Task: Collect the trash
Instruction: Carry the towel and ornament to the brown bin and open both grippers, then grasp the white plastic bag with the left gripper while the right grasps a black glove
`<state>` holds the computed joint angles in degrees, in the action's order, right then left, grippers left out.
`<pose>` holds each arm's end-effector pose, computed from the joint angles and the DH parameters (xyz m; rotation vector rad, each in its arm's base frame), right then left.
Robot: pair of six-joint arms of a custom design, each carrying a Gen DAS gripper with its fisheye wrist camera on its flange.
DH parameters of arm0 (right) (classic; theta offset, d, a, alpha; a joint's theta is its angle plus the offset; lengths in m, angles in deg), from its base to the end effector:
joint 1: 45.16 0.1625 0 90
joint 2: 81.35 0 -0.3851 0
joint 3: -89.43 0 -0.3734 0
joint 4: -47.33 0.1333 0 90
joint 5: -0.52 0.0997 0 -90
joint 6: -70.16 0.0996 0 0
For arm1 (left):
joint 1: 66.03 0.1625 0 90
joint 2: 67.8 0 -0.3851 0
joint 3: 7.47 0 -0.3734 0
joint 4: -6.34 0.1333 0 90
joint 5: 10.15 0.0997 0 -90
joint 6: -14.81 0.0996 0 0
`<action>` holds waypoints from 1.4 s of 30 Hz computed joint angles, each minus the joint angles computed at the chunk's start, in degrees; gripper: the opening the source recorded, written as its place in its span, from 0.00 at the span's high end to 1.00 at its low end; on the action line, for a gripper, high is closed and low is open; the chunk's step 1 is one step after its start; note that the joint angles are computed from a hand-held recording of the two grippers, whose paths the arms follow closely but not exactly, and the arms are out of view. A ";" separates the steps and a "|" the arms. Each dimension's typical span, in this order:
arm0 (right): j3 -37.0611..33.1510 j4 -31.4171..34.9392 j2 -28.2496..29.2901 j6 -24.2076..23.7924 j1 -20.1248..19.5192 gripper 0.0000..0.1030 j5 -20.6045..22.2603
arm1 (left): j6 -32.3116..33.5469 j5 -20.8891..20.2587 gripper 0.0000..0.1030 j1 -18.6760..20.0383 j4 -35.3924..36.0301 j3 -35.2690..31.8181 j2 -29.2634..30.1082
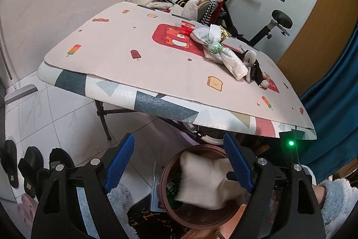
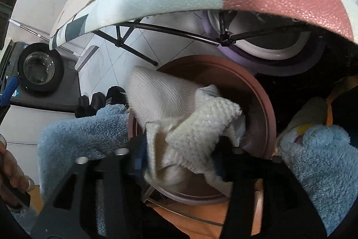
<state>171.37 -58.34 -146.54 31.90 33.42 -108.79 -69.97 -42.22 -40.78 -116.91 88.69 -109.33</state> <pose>-0.0238 -0.6247 0.3086 0.6624 -2.7564 -0.2268 -0.4299 -0.4435 0.0278 -0.1636 2.3100 -1.1158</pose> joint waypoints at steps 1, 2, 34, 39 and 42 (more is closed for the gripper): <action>-0.20 -0.07 -0.07 -0.13 -0.10 0.24 0.50 | 0.13 -0.02 0.23 0.00 -0.05 0.00 -0.01; -0.40 -0.09 -0.16 -0.32 -0.15 0.15 0.78 | 0.20 0.03 0.23 -0.01 -0.07 0.01 -0.01; -19.97 -13.39 6.01 -14.32 1.87 0.06 10.10 | 6.67 1.43 0.23 3.45 -2.03 -4.47 2.26; -35.25 -12.16 16.05 -12.73 2.68 0.23 8.61 | 10.07 1.59 0.23 5.22 -4.56 -6.43 3.45; -49.02 -7.27 24.52 -10.50 3.20 0.23 8.50 | 12.79 1.17 0.23 6.54 -6.90 -8.33 4.70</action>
<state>122.36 -65.60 -122.02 21.39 36.63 -100.28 -57.18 -41.05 -34.24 -123.81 80.36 -104.64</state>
